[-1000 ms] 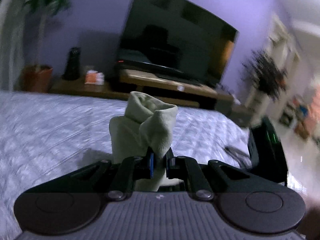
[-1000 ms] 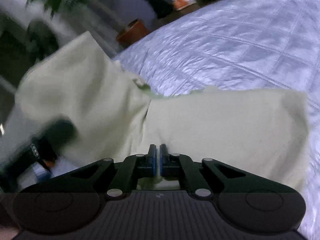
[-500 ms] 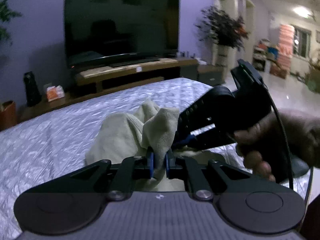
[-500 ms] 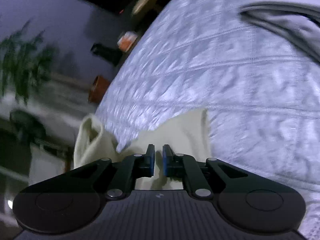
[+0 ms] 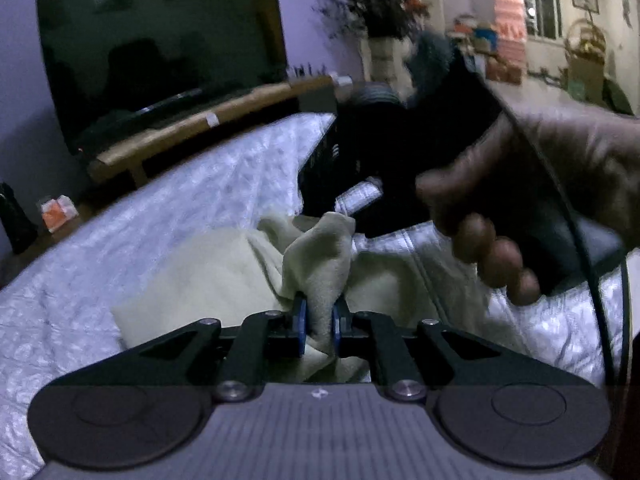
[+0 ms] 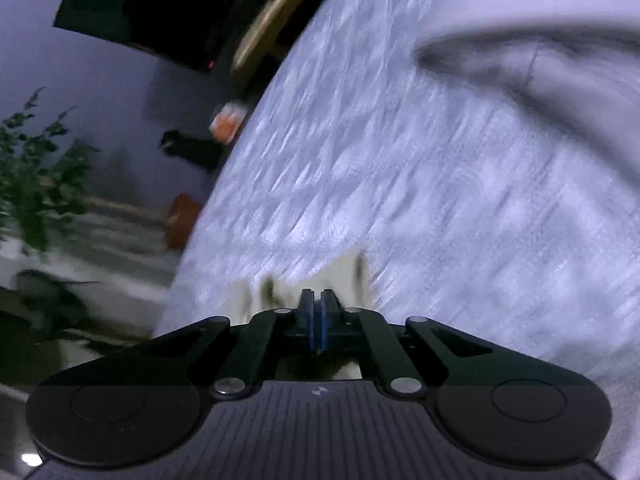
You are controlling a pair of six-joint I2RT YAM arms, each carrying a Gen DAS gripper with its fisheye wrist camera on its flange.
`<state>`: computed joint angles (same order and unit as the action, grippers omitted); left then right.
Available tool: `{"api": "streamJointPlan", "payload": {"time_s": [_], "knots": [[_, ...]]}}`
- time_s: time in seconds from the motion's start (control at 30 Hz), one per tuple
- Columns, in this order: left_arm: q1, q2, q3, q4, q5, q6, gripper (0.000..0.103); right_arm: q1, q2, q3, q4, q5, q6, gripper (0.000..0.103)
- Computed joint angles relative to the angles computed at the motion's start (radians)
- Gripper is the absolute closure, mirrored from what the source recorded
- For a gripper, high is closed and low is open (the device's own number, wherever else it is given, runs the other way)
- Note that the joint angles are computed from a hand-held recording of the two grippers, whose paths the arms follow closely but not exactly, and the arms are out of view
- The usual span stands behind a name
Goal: Fold clothes
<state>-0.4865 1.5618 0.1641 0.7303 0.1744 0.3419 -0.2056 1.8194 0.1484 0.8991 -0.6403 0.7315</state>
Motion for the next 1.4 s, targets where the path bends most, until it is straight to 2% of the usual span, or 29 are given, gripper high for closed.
{"api": "streamJointPlan", "payload": {"time_s": [0.1,0.17,0.27,0.33,0.43,0.53,0.57,0.6,0.67,0.73,0.77,0.87,1.0,1.03,1.1,1.27,1.33,1.4], "knots": [[-0.022,0.026,-0.026,0.069,-0.014,-0.003,0.090,-0.048,0.032,0.013,-0.017,-0.063,-0.026,0.087],[-0.003,-0.008,-0.027,0.045,0.018,-0.002,0.087,-0.072,0.014,0.018,-0.061,-0.102,-0.048,0.077],[0.048,-0.160,-0.037,-0.060,0.096,-0.024,0.079,-0.106,-0.077,0.006,-0.153,-0.137,-0.088,0.056],[0.110,-0.281,-0.048,-0.134,0.170,-0.060,0.075,-0.155,-0.144,0.012,-0.272,-0.161,-0.143,0.035],[0.256,-0.370,-0.044,-0.198,0.286,-0.156,0.075,-0.293,-0.203,0.015,-0.441,-0.238,-0.274,0.034],[0.410,-0.350,-0.019,-0.211,0.442,-0.231,0.073,-0.378,-0.195,0.037,-0.549,-0.284,-0.355,0.033],[0.439,-0.339,-0.016,-0.191,0.455,-0.255,0.072,-0.386,-0.172,0.051,-0.580,-0.304,-0.383,0.033],[0.459,-0.322,-0.014,-0.164,0.443,-0.280,0.072,-0.378,-0.145,0.063,-0.601,-0.325,-0.405,0.032],[0.476,-0.244,0.017,-0.133,0.354,-0.349,0.071,-0.327,-0.101,0.086,-0.620,-0.350,-0.430,0.030],[0.491,-0.154,0.058,-0.135,0.252,-0.419,0.072,-0.252,-0.099,0.096,-0.624,-0.344,-0.442,0.028],[0.511,-0.103,0.071,-0.121,0.234,-0.446,0.072,-0.217,-0.106,0.096,-0.615,-0.337,-0.443,0.027],[0.522,0.003,0.110,-0.144,0.218,-0.439,0.072,-0.193,-0.107,0.098,-0.597,-0.337,-0.446,0.022],[0.477,0.074,0.081,-0.059,0.180,-0.388,0.072,-0.130,-0.157,0.097,-0.609,-0.290,-0.486,0.018],[0.463,0.079,0.076,-0.045,0.161,-0.376,0.072,-0.106,-0.169,0.094,-0.596,-0.279,-0.475,0.014],[0.433,0.091,0.074,-0.022,0.118,-0.351,0.072,-0.049,-0.174,0.093,-0.544,-0.258,-0.425,0.014],[0.404,0.056,0.050,-0.025,0.069,-0.302,0.072,0.030,-0.135,0.122,-0.479,-0.245,-0.382,0.021],[0.409,0.052,0.048,-0.031,0.076,-0.303,0.072,0.052,-0.113,0.137,-0.463,-0.244,-0.367,0.039],[0.410,0.046,0.049,-0.044,0.084,-0.314,0.072,0.069,-0.091,0.152,-0.451,-0.246,-0.358,0.039]]}}
